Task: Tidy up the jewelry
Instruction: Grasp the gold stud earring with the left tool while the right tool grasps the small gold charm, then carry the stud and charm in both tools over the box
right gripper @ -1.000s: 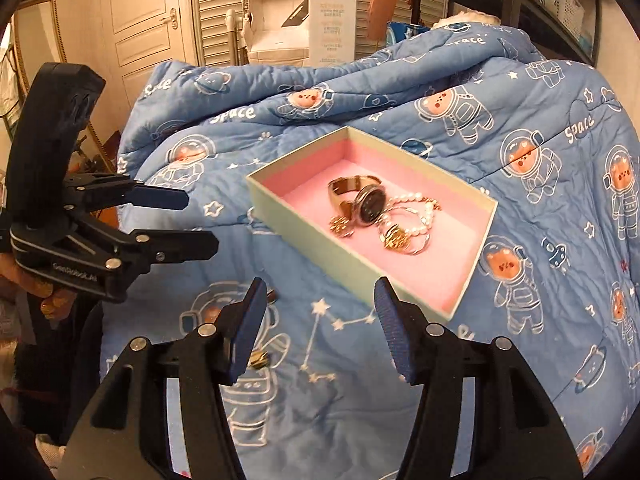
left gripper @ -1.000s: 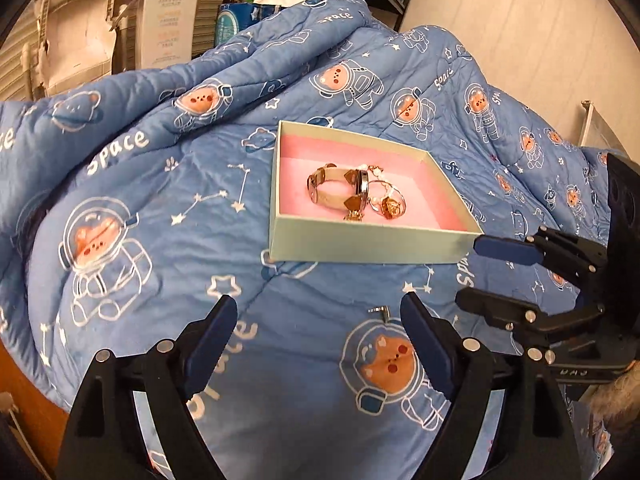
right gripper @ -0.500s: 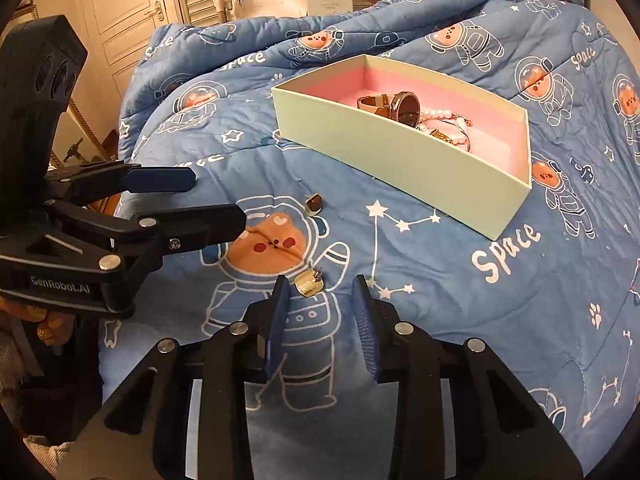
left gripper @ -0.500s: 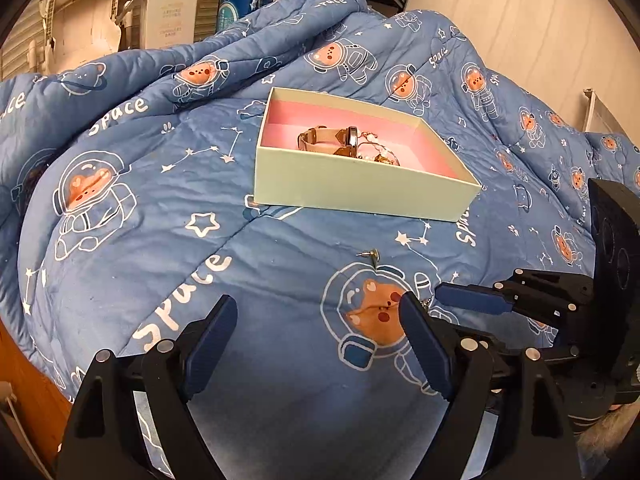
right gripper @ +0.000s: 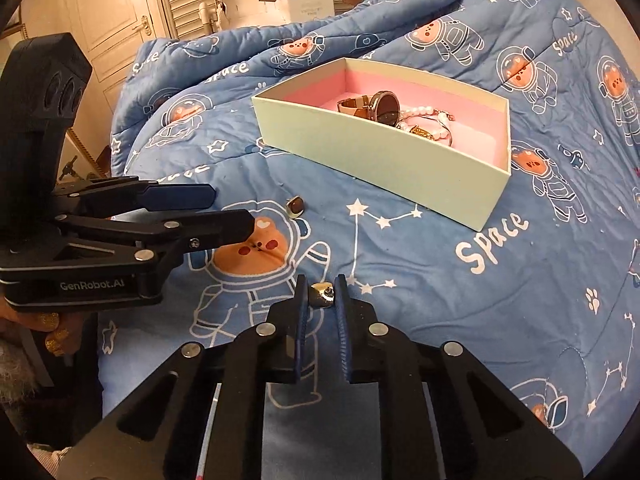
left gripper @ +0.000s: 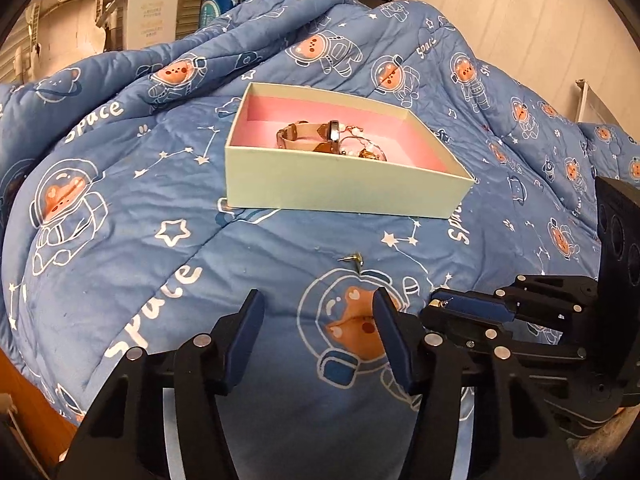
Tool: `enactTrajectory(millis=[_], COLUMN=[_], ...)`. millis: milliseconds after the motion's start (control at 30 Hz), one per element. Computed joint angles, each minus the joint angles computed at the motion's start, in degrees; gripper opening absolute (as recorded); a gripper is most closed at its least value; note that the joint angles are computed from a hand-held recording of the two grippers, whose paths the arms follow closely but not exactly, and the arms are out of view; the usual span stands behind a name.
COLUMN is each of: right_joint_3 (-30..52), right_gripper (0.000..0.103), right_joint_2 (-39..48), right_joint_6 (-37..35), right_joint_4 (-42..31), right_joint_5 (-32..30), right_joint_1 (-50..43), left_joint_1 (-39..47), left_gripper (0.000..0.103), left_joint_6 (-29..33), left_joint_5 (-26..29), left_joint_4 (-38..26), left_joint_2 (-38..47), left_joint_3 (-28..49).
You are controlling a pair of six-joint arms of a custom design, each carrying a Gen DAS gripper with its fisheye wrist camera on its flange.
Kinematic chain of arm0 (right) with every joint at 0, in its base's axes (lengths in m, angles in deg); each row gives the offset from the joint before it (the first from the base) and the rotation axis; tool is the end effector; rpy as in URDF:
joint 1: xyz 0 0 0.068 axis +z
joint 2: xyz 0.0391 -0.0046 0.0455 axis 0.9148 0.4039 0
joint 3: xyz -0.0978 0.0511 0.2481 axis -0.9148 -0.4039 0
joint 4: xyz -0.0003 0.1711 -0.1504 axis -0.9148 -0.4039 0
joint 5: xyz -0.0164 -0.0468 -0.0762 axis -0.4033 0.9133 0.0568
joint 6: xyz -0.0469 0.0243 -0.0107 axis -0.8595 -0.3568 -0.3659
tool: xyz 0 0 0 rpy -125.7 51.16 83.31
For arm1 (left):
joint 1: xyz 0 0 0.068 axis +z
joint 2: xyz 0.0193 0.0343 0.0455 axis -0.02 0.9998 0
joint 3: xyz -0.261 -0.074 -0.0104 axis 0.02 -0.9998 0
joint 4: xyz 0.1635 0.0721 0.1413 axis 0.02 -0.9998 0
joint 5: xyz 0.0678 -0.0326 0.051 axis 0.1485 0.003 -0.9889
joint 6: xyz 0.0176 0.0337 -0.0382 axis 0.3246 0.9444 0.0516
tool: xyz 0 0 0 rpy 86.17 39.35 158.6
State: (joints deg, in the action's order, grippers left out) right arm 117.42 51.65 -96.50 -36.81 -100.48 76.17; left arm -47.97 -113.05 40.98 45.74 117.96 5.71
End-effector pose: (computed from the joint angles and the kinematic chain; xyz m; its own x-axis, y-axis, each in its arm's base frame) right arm 0.2716 0.0670 0.0366 -0.4958 -0.5959 -0.6318 -0.8253 0.5497 0.1292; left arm 0.1889 -0.1764 0.0549 -0.7159 -0.2799 -0.6396 -0.2013 0.9600 -0.1948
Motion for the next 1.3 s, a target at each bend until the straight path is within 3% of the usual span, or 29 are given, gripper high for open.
enactTrajectory(millis=[333, 467, 567, 833, 1300], right_joint_3=[-0.05, -0.11, 0.11, 0.35, 4.94], right_gripper=[0.014, 0.014, 0.014, 0.014, 0.014], right_joint_2=[-0.32, -0.25, -0.18, -0.41, -6.94], right_joint_6=[-0.87, -0.82, -0.66, -0.49, -0.31], right_joint_4=[-2.37, -2.28, -2.42, -2.77, -13.29], right_joint_5=[-0.85, -0.92, -0.88, -0.98, -4.68], right_joint_1=[-3.28, -3.34, -3.24, -3.27, -2.89], left_joint_1=[4.12, 4.17, 4.06, 2.62, -0.86], left_gripper=[0.039, 0.018, 0.011, 0.008, 0.008], left_joint_6=[6.33, 7.1, 7.13, 5.49, 5.09], left_joint_5=[3.83, 3.43, 3.15, 2.35, -1.66], left_joint_4=[-4.48, -6.63, -6.32, -3.6, -5.42], left_joint_2=[4.65, 5.54, 5.52, 3.6, -6.17], left_joint_3=[9.18, 11.49, 11.28, 7.86, 3.18])
